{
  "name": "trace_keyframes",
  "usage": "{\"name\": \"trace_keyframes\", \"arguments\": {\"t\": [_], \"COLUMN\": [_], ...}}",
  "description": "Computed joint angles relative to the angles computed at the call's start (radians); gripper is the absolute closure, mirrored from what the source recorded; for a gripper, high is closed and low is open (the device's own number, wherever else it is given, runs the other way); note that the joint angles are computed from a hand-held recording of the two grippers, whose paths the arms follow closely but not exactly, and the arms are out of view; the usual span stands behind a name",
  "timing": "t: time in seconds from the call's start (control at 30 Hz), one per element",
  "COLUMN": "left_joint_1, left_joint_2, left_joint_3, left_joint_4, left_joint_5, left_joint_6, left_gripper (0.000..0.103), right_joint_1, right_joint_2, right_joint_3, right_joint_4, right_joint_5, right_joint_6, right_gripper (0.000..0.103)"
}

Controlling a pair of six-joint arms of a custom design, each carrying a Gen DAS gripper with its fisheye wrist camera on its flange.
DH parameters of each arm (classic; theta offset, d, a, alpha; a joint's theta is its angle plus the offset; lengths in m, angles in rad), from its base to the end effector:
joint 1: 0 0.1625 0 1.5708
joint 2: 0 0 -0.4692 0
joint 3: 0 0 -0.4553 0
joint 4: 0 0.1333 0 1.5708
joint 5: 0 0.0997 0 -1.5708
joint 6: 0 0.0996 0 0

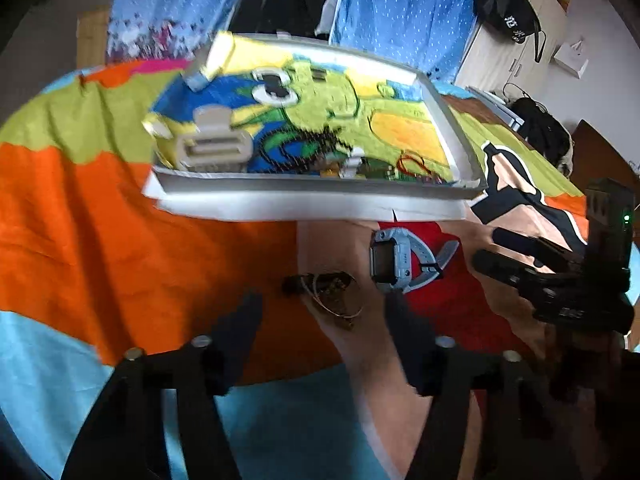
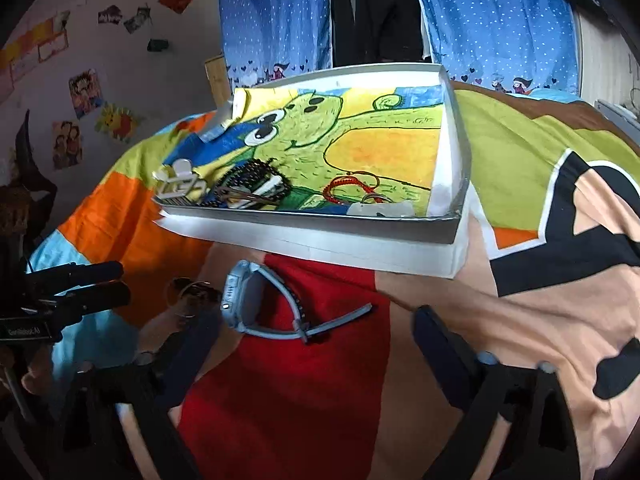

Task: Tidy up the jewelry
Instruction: 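Grasp the thin wire bracelet with the left gripper while the right grasps the blue smartwatch, then lift the wire bracelet with the left gripper while the right lifts the smartwatch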

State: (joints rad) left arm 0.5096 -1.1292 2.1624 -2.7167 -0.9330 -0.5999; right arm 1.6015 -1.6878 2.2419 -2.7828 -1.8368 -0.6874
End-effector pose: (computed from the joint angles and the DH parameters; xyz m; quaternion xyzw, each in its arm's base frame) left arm -0.3790 -0.4324 0.1273 0.1995 0.9270 -0.2672 0.1716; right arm 0.1215 -0.4665 0.3738 0.2895 -0.8933 0.2626 0.2221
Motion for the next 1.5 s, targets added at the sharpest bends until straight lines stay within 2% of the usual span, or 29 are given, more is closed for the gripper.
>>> {"name": "trace_keyframes", "arguments": {"t": [0.07, 0.17, 0.53, 0.87, 1.03, 1.13, 1.27, 1.5], "left_joint_1": [0.014, 0.037, 0.084, 0.085, 0.073, 0.059, 0.039, -0.003], "left_joint_2": [0.011, 0.028, 0.043, 0.049, 0.038, 0.031, 0.024, -0.016], "left_joint_3": [-0.01, -0.028, -0.052, -0.059, -0.06, -0.055, -0.049, -0.028], "left_joint_4": [0.006, 0.016, 0.048, 0.065, 0.105, 0.123, 0.135, 0.155], "left_joint_5": [-0.028, -0.058, -0.101, -0.099, -0.07, -0.041, -0.026, -0.022], "left_joint_6": [0.002, -0.002, -0.035, -0.051, -0.102, -0.125, -0.132, -0.175], "left_gripper": [0.06, 0.064, 0.088, 0.097, 0.102, 0.102, 0.102, 0.102], "right_joint_1": [-0.005, -0.009, -0.008, 0.007, 0.028, 0.033, 0.032, 0.036], "right_joint_2": [0.017, 0.037, 0.086, 0.106, 0.12, 0.128, 0.129, 0.124], "right_joint_3": [-0.007, -0.012, -0.023, -0.013, 0.009, 0.015, 0.013, 0.019], "right_joint_4": [0.006, 0.008, -0.023, -0.071, -0.149, -0.175, -0.167, -0.169], "right_joint_5": [-0.004, -0.014, -0.026, -0.058, -0.094, -0.103, -0.103, -0.087], "right_joint_6": [0.002, -0.004, -0.008, -0.035, -0.1, -0.124, -0.122, -0.145], "right_gripper": [0.024, 0.029, 0.034, 0.04, 0.041, 0.042, 0.055, 0.055]}}
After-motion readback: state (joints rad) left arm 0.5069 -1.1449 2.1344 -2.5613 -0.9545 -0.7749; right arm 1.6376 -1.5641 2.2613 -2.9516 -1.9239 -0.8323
